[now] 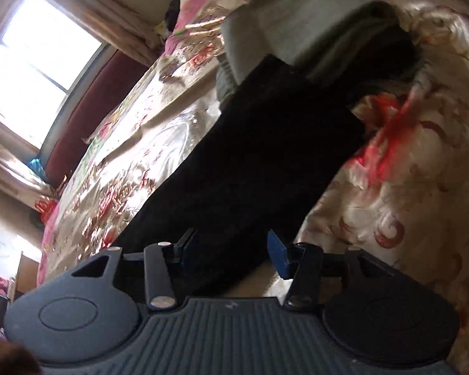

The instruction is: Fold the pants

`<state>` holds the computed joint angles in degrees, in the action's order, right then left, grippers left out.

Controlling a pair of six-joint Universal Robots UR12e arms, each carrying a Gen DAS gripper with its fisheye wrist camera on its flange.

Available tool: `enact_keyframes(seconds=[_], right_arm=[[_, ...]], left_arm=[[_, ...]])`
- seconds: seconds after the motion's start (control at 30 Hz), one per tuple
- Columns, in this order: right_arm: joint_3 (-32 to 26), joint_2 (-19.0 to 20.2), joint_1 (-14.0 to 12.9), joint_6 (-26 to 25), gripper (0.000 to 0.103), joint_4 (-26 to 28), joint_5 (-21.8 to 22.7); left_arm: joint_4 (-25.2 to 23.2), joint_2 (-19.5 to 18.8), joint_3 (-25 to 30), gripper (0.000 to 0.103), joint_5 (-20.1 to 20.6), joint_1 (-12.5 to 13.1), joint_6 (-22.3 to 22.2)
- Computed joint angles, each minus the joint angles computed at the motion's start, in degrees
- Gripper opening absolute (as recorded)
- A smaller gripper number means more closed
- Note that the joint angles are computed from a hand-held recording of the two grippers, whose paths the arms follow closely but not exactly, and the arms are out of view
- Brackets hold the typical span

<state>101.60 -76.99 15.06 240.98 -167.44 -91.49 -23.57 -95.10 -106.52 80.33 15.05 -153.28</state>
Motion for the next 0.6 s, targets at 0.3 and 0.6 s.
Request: enact_keyframes(seconds=[0.3, 0.6], right_arm=[[-0.97, 2.85, 0.09, 4.64, 0.046, -3.38, -2.46], [3.14, 0.97, -1.07, 12.42, 0.000, -5.92, -0.70]], left_arm=[[-1.48, 0.51, 0.17, 0.057, -0.27, -3.81, 4.45], [-1.89, 1.19, -0.39, 0.057, -2.81, -4.17, 6.25]])
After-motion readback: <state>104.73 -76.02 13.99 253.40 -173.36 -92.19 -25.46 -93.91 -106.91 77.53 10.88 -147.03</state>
